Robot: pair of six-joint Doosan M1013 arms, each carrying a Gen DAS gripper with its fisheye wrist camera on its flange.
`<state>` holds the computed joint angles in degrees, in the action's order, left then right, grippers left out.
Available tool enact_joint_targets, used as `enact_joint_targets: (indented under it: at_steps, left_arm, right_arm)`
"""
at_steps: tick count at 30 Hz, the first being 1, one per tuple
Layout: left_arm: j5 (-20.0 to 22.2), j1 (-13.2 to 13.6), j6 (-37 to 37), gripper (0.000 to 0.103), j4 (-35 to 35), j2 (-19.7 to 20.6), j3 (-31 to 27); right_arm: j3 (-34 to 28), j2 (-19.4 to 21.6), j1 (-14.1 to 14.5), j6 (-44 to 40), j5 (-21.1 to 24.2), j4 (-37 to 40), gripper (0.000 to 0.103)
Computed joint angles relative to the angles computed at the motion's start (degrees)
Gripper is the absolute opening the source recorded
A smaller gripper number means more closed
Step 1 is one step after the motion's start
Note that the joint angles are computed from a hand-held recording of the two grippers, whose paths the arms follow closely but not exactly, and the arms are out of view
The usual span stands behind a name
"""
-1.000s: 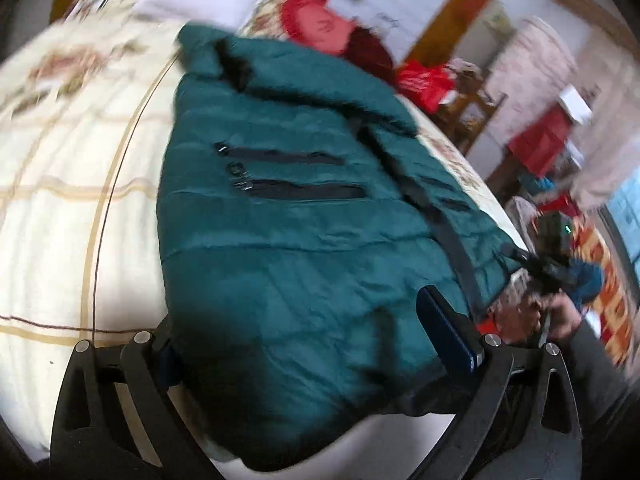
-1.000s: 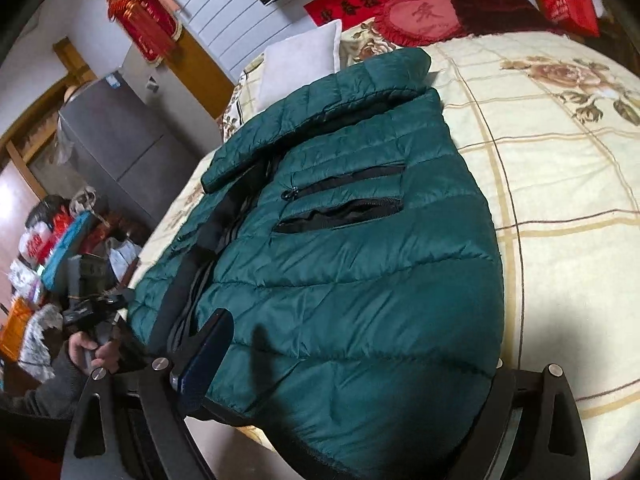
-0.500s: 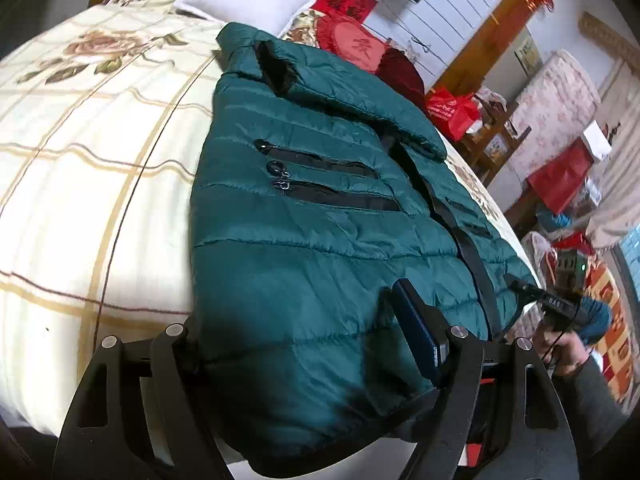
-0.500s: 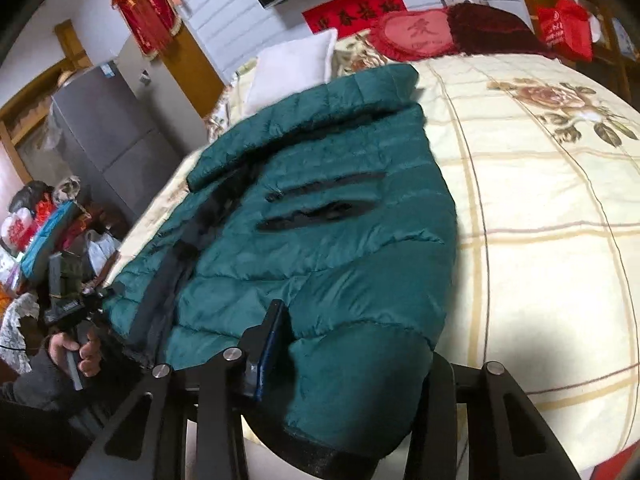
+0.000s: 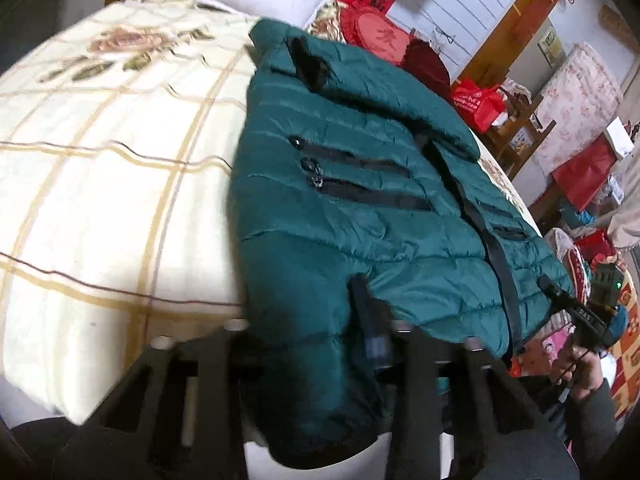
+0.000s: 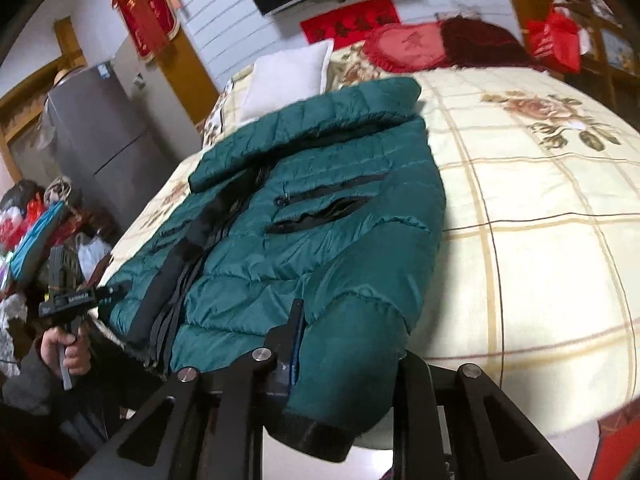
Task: Fold large clothes
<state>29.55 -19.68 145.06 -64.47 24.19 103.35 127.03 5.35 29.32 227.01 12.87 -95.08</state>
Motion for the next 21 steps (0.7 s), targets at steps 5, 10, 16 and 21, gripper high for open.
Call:
enact_joint_targets:
  at_steps: [5,10,16,21]
  left_arm:
    - [-0.6,1.2,-1.4,0.017,0.8,-1.6,0.6]
    - [-0.7,2.7,-0.5,0.016,-0.9,-3.4,2.0]
    - [-0.4,3.1,-1.7,0.014,1.4,-3.9,3.1]
    - [2.0,3.0,-7.8,0.016,6.5,-2.4,1.5]
  right_arm:
    - [-0.2,0.1,4.1,-1.1,7.8,4.0,0.018]
    - [-0.3,-0.1,6.7,1.6,12.3,3.6,0.018]
    - [0.0,-0.6,9.1,4.3,17.6,4.5,0.018]
    - [0.6,-0.5,7.6,6.6,15.1,2.8,0.018]
